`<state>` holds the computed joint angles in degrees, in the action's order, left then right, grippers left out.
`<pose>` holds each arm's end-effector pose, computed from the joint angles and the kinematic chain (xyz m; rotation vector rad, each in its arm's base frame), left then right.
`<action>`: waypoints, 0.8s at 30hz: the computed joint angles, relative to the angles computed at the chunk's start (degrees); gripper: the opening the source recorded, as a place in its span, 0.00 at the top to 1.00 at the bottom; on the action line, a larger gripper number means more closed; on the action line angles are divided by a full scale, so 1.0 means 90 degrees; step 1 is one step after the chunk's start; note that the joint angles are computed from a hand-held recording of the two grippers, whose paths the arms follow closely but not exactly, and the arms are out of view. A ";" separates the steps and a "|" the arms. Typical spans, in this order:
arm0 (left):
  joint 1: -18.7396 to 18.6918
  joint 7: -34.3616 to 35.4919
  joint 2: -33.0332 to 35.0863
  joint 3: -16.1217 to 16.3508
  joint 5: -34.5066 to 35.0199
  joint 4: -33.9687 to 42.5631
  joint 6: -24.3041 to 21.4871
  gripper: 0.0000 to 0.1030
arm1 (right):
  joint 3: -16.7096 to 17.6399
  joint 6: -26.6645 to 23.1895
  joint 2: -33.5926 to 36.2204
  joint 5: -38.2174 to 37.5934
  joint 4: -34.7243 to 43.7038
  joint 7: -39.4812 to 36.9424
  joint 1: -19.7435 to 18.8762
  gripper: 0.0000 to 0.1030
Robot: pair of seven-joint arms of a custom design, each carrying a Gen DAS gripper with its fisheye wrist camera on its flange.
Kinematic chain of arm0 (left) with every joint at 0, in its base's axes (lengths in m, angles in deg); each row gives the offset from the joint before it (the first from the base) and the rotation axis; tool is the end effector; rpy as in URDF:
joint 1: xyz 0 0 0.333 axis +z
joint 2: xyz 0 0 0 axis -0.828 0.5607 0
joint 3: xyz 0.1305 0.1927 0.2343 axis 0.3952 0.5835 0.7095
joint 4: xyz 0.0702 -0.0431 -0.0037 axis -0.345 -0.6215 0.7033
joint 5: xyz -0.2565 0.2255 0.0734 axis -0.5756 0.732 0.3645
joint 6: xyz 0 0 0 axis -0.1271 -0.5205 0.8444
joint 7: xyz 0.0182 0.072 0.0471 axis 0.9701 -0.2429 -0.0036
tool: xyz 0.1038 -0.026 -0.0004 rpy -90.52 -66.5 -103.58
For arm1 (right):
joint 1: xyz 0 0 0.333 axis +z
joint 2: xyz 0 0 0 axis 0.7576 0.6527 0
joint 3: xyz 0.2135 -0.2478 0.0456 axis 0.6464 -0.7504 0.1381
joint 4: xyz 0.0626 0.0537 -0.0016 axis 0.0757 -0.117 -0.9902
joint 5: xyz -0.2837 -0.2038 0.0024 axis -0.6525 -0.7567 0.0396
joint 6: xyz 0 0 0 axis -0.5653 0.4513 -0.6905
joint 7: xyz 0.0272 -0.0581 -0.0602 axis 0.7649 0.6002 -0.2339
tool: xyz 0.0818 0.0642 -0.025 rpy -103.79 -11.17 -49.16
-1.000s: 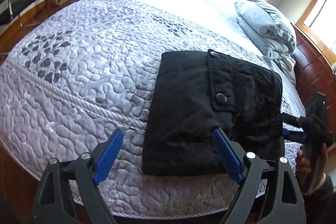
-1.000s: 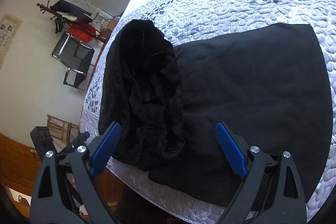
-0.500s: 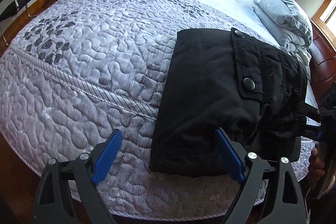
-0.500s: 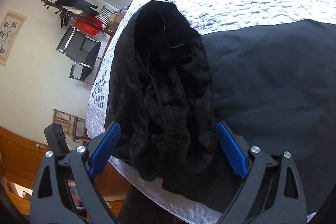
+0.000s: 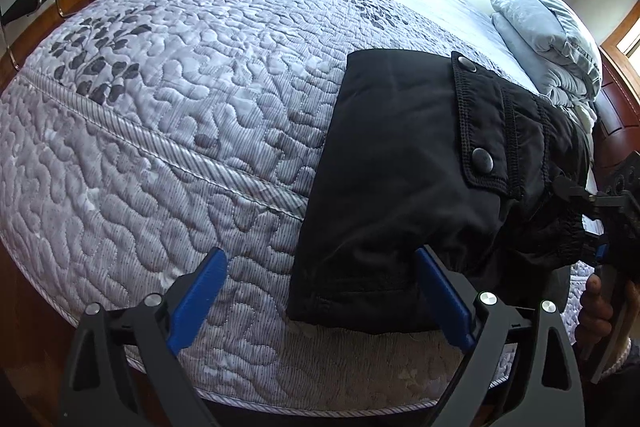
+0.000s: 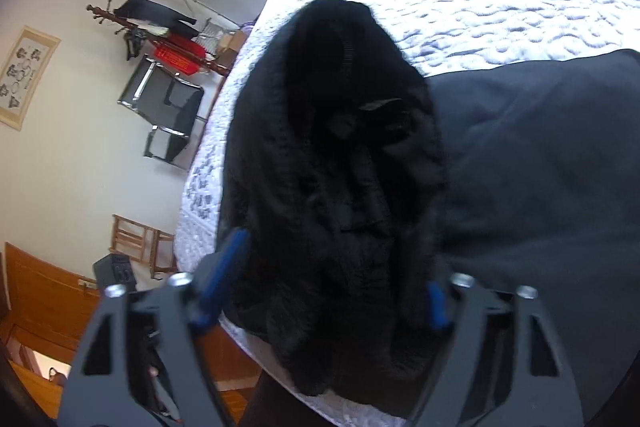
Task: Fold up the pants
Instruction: 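Grasp the pants end with the right tool and lift it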
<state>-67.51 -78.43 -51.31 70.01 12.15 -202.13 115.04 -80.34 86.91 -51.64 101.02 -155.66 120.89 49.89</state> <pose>0.4059 -0.2400 0.4328 -2.5299 1.3128 -0.6777 0.6640 0.1447 0.4927 -1.9613 1.3327 0.6940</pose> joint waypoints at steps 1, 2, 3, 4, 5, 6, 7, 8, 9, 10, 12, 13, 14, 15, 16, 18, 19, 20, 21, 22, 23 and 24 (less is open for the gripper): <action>-0.0007 -0.0002 -0.0007 -0.0003 -0.0014 -0.0003 -0.0003 0.08 | 0.0009 -0.0073 0.0045 0.0036 0.0048 0.0027 -0.0035 0.45; -0.0013 0.0013 -0.0013 -0.0001 -0.0037 -0.0007 -0.0009 0.08 | 0.0010 -0.0135 0.0082 0.0078 0.0083 0.0079 -0.0074 0.53; -0.0021 0.0038 -0.0024 0.0002 -0.0071 -0.0012 -0.0023 0.08 | 0.0022 -0.0169 0.0086 0.0137 0.0059 0.0083 -0.0112 0.60; -0.0025 0.0050 -0.0032 0.0002 -0.0096 -0.0018 -0.0024 0.07 | 0.0041 -0.0251 0.0120 0.0210 0.0087 0.0083 -0.0165 0.64; -0.0025 0.0066 -0.0033 0.0004 -0.0115 -0.0025 -0.0017 0.07 | 0.0054 -0.0292 0.0131 0.0274 0.0081 0.0072 -0.0199 0.72; -0.0028 0.0080 -0.0035 0.0003 -0.0143 -0.0023 -0.0035 0.07 | 0.0072 -0.0332 0.0129 0.0356 0.0072 0.0059 -0.0236 0.78; -0.0028 0.0076 -0.0038 -0.0004 -0.0154 -0.0019 -0.0063 0.07 | 0.0086 -0.0359 0.0111 0.0431 0.0044 0.0011 -0.0271 0.79; -0.0028 0.0068 -0.0048 -0.0006 -0.0167 -0.0026 -0.0082 0.07 | 0.0092 -0.0356 0.0076 0.0485 0.0006 -0.0044 -0.0283 0.80; -0.0029 0.0046 -0.0056 -0.0014 -0.0175 -0.0029 -0.0092 0.07 | 0.0090 -0.0350 0.0018 0.0517 -0.0044 -0.0107 -0.0285 0.81; -0.0030 0.0023 -0.0069 -0.0018 -0.0190 -0.0038 -0.0098 0.07 | 0.0088 -0.0358 -0.0023 0.0552 -0.0068 -0.0147 -0.0285 0.81; -0.0030 -0.0008 -0.0106 -0.0022 -0.0233 -0.0063 -0.0123 0.07 | 0.0094 -0.0454 -0.0006 0.0664 0.0017 -0.0083 -0.0300 0.82; -0.0028 -0.0020 -0.0127 -0.0025 -0.0256 -0.0073 -0.0139 0.07 | 0.0107 -0.0538 0.0041 0.0741 0.0107 -0.0032 -0.0325 0.82; -0.0025 -0.0044 -0.0151 -0.0032 -0.0272 -0.0084 -0.0153 0.07 | 0.0116 -0.0616 0.0073 0.0800 0.0185 0.0020 -0.0349 0.82; -0.0019 -0.0058 -0.0187 -0.0033 -0.0296 -0.0104 -0.0177 0.07 | 0.0127 -0.0682 0.0089 0.0846 0.0268 0.0072 -0.0362 0.82; -0.0012 -0.0074 -0.0227 -0.0038 -0.0319 -0.0122 -0.0215 0.07 | 0.0132 -0.0737 0.0104 0.0867 0.0342 0.0094 -0.0372 0.82; 0.0012 -0.0100 -0.0296 -0.0044 -0.0352 -0.0167 -0.0230 0.07 | 0.0132 -0.0834 0.0129 0.0839 0.0537 0.0192 -0.0355 0.82; 0.0030 -0.0131 -0.0336 -0.0053 -0.0355 -0.0196 -0.0221 0.07 | 0.0135 -0.0899 0.0155 0.0814 0.0662 0.0249 -0.0348 0.82; 0.0051 -0.0177 -0.0383 -0.0066 -0.0359 -0.0224 -0.0225 0.07 | 0.0132 -0.0955 0.0187 0.0786 0.0776 0.0307 -0.0351 0.82; 0.0070 -0.0209 -0.0418 -0.0077 -0.0370 -0.0244 -0.0221 0.07 | 0.0142 -0.1025 0.0216 0.0768 0.0906 0.0366 -0.0358 0.82; 0.0089 -0.0226 -0.0443 -0.0084 -0.0377 -0.0266 -0.0196 0.07 | 0.0156 -0.1081 0.0246 0.0767 0.1020 0.0418 -0.0369 0.82; 0.0111 -0.0258 -0.0477 -0.0093 -0.0379 -0.0294 -0.0154 0.07 | 0.0175 -0.1139 0.0280 0.0779 0.1141 0.0468 -0.0386 0.82; 0.0132 -0.0288 -0.0496 -0.0111 -0.0376 -0.0306 -0.0134 0.07 | 0.0201 -0.1195 0.0309 0.0803 0.1270 0.0535 -0.0401 0.82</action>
<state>-66.32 -81.02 -55.77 69.00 8.77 -204.88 113.84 -78.54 76.16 -48.86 108.25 -144.23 125.70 46.28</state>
